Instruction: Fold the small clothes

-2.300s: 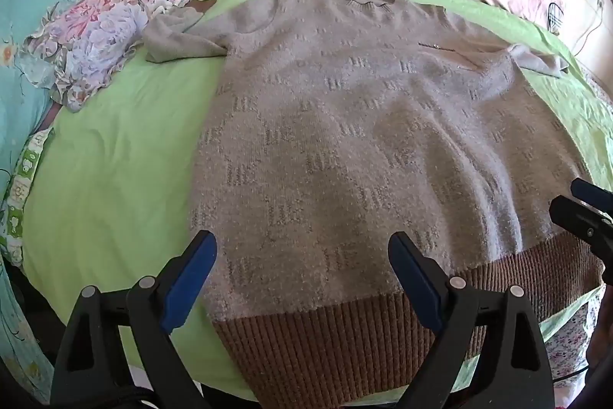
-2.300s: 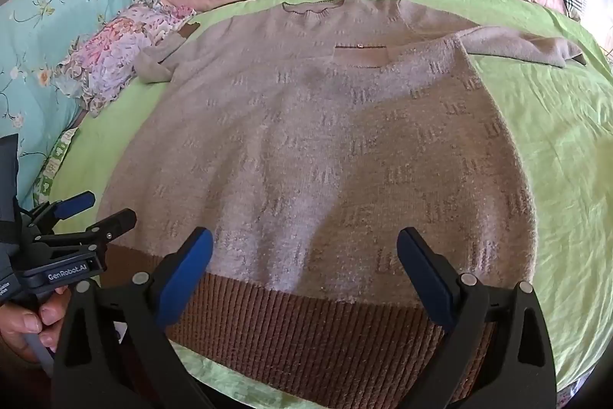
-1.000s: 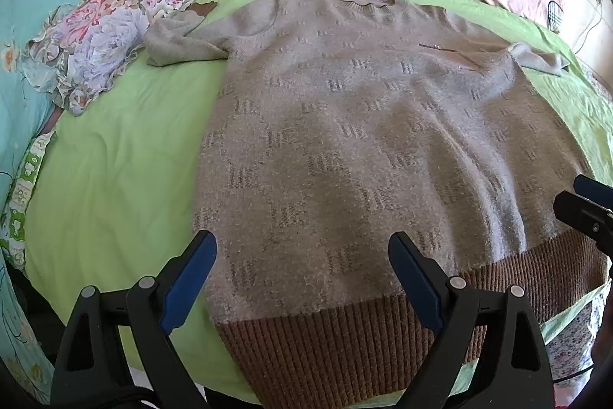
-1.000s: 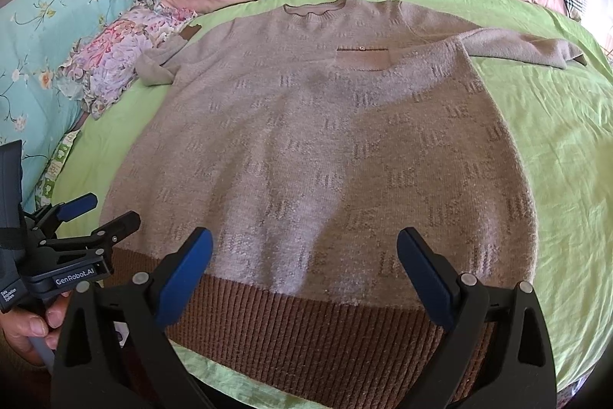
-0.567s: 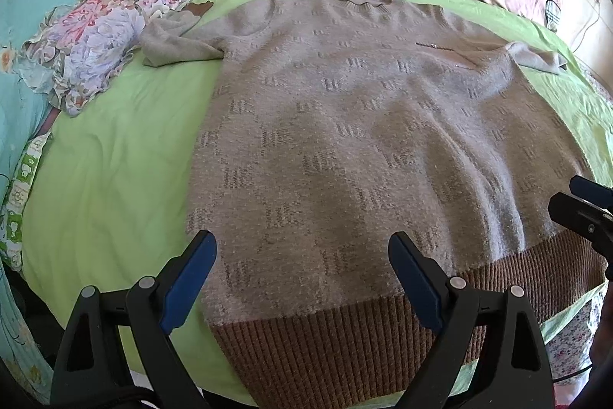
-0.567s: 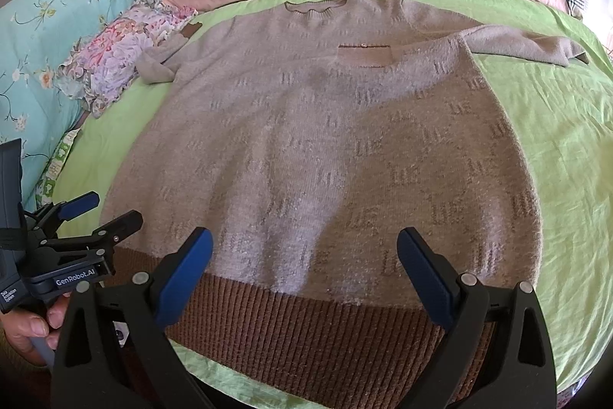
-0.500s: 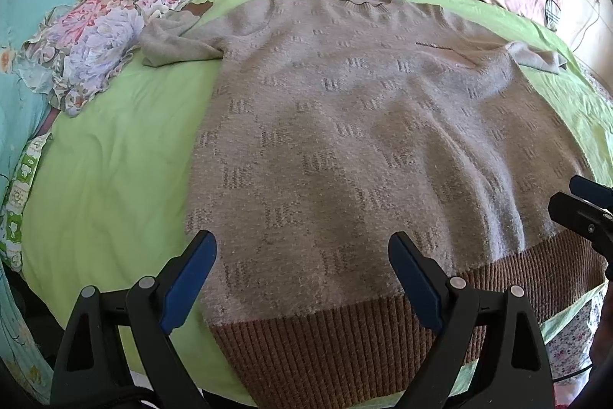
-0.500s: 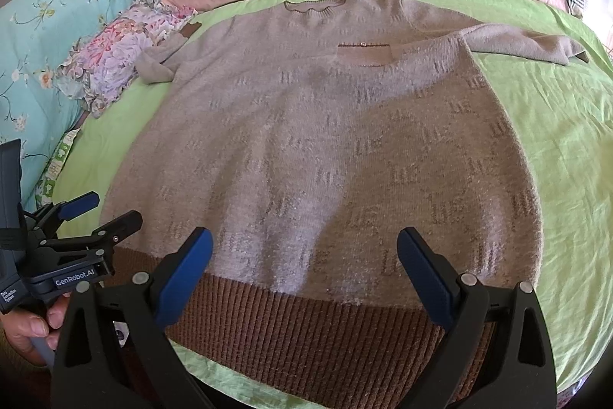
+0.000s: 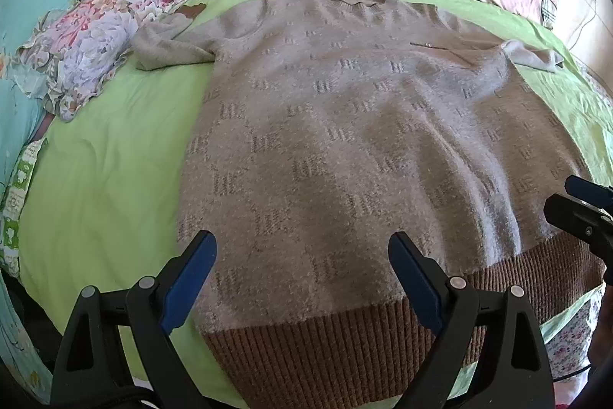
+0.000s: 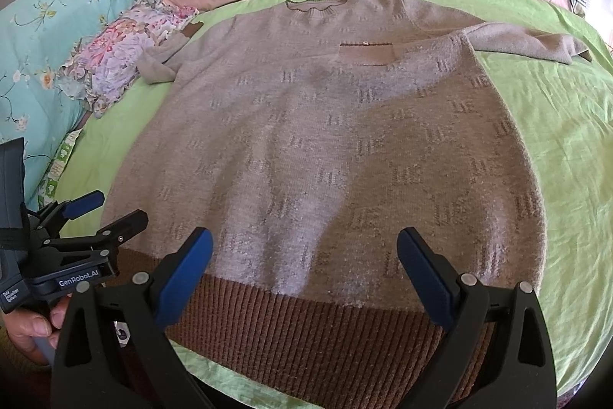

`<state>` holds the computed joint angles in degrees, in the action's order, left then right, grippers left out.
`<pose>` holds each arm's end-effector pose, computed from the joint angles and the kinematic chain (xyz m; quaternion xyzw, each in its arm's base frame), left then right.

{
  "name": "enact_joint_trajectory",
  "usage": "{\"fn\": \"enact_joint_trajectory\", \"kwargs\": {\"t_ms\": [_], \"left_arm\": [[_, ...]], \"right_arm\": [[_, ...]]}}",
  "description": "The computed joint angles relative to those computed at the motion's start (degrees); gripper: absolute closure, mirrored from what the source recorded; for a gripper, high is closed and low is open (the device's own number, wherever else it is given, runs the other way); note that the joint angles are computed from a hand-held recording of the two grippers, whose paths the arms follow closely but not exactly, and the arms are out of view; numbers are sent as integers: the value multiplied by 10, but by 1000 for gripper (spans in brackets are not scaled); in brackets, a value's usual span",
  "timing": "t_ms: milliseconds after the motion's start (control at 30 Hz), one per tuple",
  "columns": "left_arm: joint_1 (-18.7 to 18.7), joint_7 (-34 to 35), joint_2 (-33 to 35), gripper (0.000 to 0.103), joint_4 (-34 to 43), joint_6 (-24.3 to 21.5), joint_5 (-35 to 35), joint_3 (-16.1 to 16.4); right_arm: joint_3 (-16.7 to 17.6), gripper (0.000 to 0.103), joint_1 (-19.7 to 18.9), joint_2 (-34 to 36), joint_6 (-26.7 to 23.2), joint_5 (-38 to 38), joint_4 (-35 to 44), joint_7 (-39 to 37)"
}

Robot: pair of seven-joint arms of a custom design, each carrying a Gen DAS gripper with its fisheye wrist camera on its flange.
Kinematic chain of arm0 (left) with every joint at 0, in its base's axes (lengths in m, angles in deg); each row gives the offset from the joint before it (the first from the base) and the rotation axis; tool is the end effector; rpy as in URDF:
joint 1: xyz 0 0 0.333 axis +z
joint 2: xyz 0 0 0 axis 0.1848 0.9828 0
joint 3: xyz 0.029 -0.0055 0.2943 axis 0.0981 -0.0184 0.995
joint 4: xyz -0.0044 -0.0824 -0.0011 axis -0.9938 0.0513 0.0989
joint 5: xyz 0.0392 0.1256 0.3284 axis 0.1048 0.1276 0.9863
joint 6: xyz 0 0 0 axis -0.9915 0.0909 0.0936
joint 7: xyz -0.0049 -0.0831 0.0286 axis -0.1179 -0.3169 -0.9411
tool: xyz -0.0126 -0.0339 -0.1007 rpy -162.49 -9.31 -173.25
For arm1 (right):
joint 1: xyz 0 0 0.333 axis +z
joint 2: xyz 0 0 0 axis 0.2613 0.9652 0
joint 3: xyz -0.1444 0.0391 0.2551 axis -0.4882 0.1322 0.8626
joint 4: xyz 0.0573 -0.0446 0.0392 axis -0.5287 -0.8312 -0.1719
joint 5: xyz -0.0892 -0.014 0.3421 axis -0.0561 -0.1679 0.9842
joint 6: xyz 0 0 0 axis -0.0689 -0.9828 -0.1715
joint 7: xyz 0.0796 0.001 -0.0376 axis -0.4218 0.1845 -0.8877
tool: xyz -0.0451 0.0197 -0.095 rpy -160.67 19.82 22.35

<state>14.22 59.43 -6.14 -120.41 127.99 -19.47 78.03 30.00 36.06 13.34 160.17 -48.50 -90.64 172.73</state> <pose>0.5582 -0.0086 0.5255 -0.4464 0.8499 -0.2299 0.1599 0.4055 0.2460 0.5749 -0.5454 0.7868 -0.1755 0.2296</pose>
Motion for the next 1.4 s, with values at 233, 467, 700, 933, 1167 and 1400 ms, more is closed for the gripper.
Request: {"fn": "enact_joint_trajectory", "kwargs": {"t_ms": [233,467,700,933,1167,1400], "left_arm": [[-3,3,11,11,16,-5,-1,-3],[-8,-9,43,11,56,-19,8,-9],[-16,-33,80,11,109,-28,30,-17],[-23,-66,128,11,179,-46,47,-24],[-32,-96,189,11,271,-89,71,-31],[-50,-139,269,11,397,-114,104,-33]], "right_arm": [[-6,6,-3,-6,0,7,-2,-3],[-15,6,-25,-32,8,3,-19,3],[-49,6,-52,-76,34,43,-50,0],[-72,6,-124,-101,15,23,-42,-13],[-132,22,-198,-47,52,11,3,-62],[-181,23,-270,66,83,19,88,-110]]}}
